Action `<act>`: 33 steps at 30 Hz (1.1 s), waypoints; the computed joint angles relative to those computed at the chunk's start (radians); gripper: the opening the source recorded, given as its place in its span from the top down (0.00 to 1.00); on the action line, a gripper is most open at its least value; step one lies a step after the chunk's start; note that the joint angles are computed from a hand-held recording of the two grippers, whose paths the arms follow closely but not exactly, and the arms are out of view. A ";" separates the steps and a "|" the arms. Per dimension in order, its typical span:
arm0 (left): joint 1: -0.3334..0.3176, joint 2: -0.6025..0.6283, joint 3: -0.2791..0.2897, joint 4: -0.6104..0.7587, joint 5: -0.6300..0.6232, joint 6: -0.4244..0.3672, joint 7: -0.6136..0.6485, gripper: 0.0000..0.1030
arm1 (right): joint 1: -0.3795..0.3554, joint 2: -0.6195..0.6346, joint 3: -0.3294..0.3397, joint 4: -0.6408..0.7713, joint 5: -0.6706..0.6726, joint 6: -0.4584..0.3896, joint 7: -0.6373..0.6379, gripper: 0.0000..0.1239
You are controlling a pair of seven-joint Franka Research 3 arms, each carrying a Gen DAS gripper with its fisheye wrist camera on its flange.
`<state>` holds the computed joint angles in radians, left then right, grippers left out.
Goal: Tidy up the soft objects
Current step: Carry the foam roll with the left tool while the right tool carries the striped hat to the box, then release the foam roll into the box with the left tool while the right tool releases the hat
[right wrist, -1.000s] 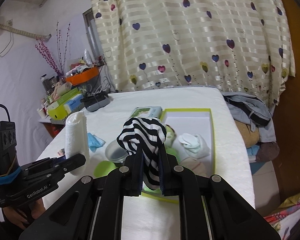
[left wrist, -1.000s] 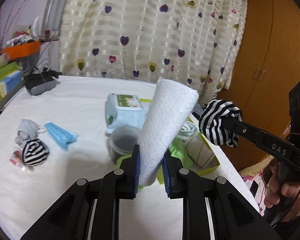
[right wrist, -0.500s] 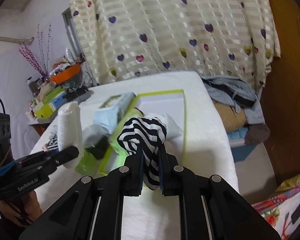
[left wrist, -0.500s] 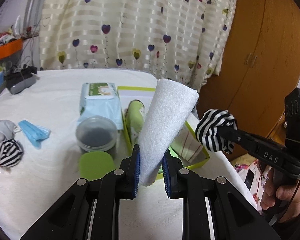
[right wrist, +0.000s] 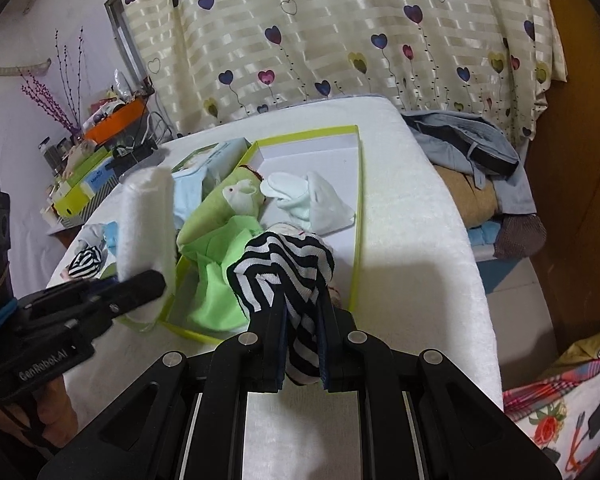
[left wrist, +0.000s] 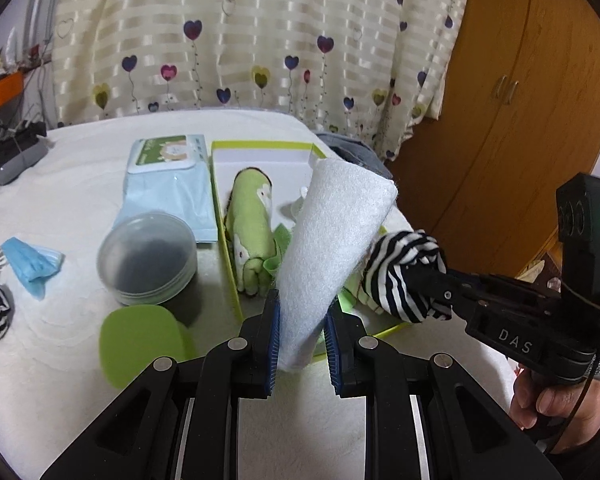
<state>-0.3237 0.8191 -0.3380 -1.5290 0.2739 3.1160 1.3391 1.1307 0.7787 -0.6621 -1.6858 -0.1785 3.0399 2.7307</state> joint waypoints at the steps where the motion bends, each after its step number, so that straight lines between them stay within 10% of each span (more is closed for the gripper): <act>1: -0.002 0.006 0.000 0.010 0.000 -0.008 0.001 0.82 | -0.012 0.006 0.009 0.014 0.001 -0.005 -0.007 0.90; 27: -0.072 0.182 0.027 0.323 -0.075 -0.181 0.059 0.81 | -0.239 0.086 0.177 0.256 -0.079 -0.098 -0.074 0.89; 33: -0.049 0.126 0.005 0.223 -0.075 -0.108 0.076 0.73 | -0.194 0.042 0.171 0.195 -0.151 -0.118 -0.052 0.60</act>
